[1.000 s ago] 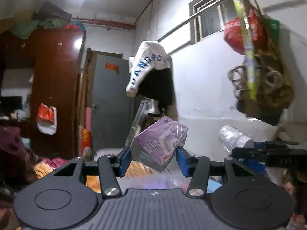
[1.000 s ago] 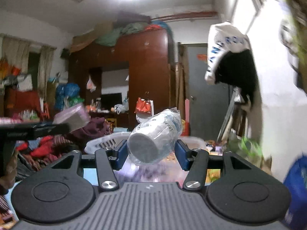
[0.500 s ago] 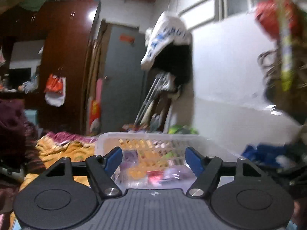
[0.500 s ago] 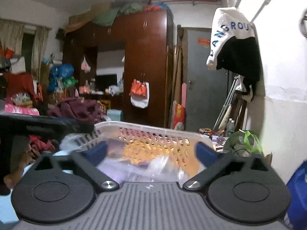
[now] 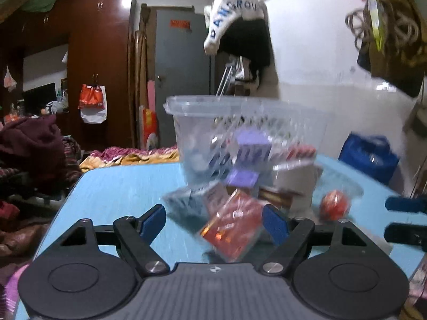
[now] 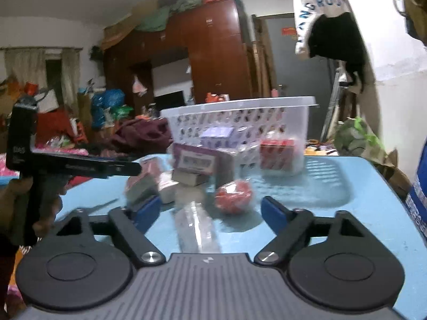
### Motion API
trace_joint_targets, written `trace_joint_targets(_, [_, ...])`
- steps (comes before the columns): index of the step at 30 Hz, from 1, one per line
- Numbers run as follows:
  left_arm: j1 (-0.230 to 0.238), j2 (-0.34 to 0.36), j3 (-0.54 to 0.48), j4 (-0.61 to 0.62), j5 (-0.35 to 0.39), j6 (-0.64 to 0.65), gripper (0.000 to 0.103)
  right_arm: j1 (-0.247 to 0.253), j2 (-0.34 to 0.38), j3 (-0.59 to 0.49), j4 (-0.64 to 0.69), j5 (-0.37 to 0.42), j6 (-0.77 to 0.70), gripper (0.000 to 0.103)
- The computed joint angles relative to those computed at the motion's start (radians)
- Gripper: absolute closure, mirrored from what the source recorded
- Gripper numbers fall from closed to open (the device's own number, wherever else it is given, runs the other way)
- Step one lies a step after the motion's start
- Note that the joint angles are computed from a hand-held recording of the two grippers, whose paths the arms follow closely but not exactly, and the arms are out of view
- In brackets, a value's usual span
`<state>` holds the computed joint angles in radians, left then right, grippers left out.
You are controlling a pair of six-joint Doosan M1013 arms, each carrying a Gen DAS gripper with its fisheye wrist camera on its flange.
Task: Organize objects
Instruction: 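Open both tools over the white basket to drop the bottle and lilac box, then grasp a clear packet with the right tool while the left tool grasps a red-wrapped box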
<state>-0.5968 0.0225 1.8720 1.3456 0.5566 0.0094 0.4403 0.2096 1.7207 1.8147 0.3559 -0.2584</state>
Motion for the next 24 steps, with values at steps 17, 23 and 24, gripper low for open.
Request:
trace_joint_targets(17, [0.000, 0.019, -0.009, -0.110, -0.037, 0.169, 0.039, 0.013, 0.018, 0.009, -0.161, -0.003, 0.115, 0.056])
trace_joint_targets(23, [-0.011, 0.006, 0.026, 0.086, -0.037, -0.035, 0.041, 0.007, 0.016, 0.017, -0.107, 0.017, 0.064, 0.062])
trace_joint_targets(24, [-0.011, 0.002, 0.032, 0.117, -0.036, -0.076, 0.042, 0.005, 0.014, 0.020, -0.086, 0.020, 0.050, 0.062])
